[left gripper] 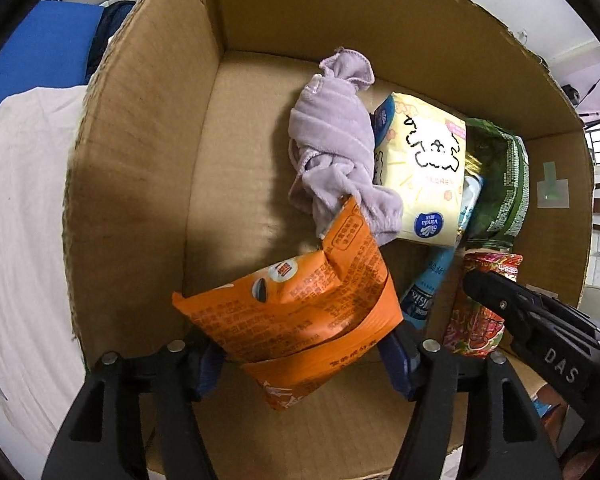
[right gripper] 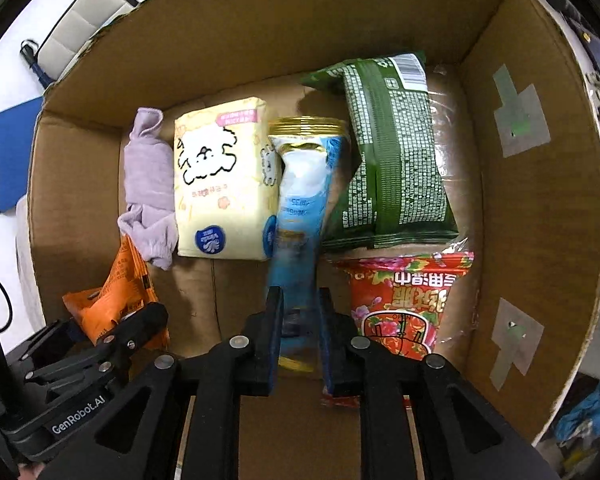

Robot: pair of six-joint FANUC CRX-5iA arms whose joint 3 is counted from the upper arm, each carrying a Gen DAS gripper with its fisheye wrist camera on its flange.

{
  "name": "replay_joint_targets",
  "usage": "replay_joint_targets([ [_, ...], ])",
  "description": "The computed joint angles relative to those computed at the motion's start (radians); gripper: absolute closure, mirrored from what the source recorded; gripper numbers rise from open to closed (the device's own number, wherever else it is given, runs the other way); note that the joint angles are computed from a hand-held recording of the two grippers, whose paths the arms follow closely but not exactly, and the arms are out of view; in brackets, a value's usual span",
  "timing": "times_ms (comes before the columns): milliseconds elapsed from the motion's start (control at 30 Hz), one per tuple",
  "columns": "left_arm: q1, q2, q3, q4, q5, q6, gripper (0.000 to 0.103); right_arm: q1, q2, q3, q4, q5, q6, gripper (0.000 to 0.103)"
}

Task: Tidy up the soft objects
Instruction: 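Carry the orange packet and blue tube into the box and release both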

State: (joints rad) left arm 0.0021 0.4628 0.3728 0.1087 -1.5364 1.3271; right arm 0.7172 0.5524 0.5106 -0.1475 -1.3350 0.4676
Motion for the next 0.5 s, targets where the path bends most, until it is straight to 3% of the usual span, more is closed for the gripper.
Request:
replay_joint_targets([
  [200, 0.000, -0.035, -0.035, 0.002, 0.015, -0.006, 0.030, 0.019, -0.007, 0.006, 0.029, -0.011, 0.000, 0.055],
  [300, 0.005, -0.053, -0.049, 0.015, 0.012, -0.008, 0.024, 0.028, -0.013, 0.009, 0.052, -0.025, -0.007, 0.052],
  [367, 0.005, -0.074, -0.062, 0.008, 0.018, -0.010, 0.011, 0.035, -0.024, -0.005, 0.057, -0.018, -0.017, 0.049],
  [500, 0.002, -0.109, -0.076, 0.003, 0.034, -0.009, 0.010, 0.053, -0.065, -0.057, 0.076, -0.007, -0.038, 0.035],
])
